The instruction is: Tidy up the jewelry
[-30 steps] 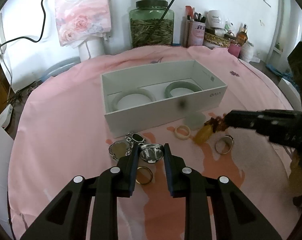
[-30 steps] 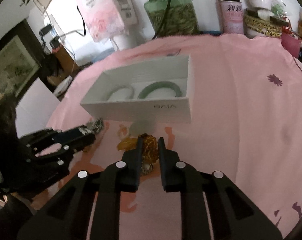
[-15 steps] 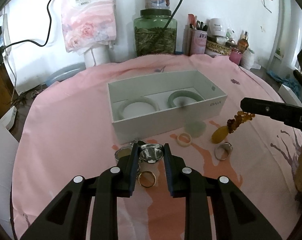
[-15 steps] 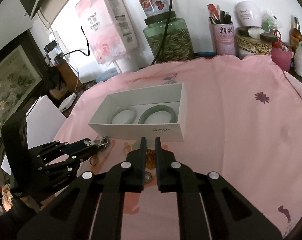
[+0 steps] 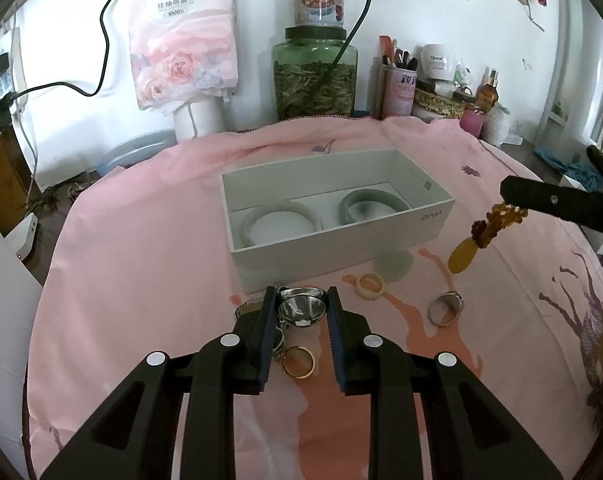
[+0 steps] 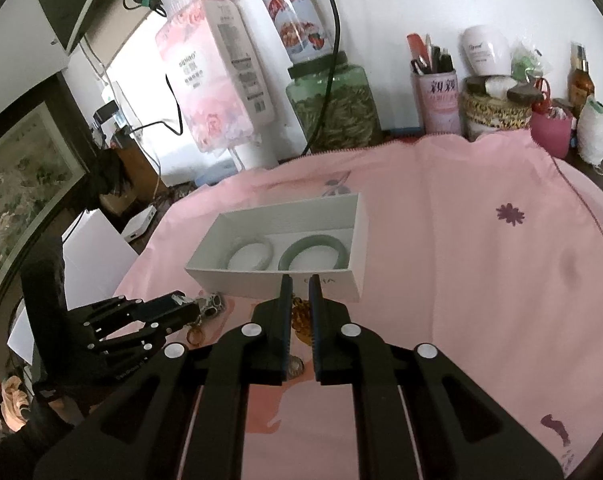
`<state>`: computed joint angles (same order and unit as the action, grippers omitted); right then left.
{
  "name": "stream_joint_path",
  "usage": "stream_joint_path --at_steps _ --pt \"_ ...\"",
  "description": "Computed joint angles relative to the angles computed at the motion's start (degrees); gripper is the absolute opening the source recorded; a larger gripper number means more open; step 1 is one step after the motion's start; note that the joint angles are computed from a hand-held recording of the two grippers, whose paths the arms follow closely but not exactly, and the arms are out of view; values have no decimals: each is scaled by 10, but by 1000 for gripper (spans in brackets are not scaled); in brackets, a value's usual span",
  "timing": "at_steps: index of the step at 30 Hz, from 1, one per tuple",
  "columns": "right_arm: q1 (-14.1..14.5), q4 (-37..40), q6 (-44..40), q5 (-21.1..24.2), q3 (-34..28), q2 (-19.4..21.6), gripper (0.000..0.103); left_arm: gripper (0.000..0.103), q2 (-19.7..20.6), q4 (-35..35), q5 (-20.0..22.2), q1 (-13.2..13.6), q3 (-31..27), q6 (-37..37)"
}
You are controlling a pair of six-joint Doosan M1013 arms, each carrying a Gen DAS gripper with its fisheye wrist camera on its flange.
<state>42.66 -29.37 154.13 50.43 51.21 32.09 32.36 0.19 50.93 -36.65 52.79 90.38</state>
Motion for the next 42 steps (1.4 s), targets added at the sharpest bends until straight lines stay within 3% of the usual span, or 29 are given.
stream_joint_path --at_steps 11,23,31,37,42 --pt "4 -33 18 2 1 -4 8 25 -6 -6 -14 0 7 0" --pt "7 -38 15 -1 -7 1 8 25 9 24 8 -2 -27 -51" --pt "1 -44 20 1 -20 0 8 25 30 50 18 -6 -96 -82" --pt "-6 -53 -5 15 -77 21 8 25 50 52 22 -8 -147 -90" --pt "-13 -42 -27 24 -130 48 8 25 84 37 53 -3 -205 -94"
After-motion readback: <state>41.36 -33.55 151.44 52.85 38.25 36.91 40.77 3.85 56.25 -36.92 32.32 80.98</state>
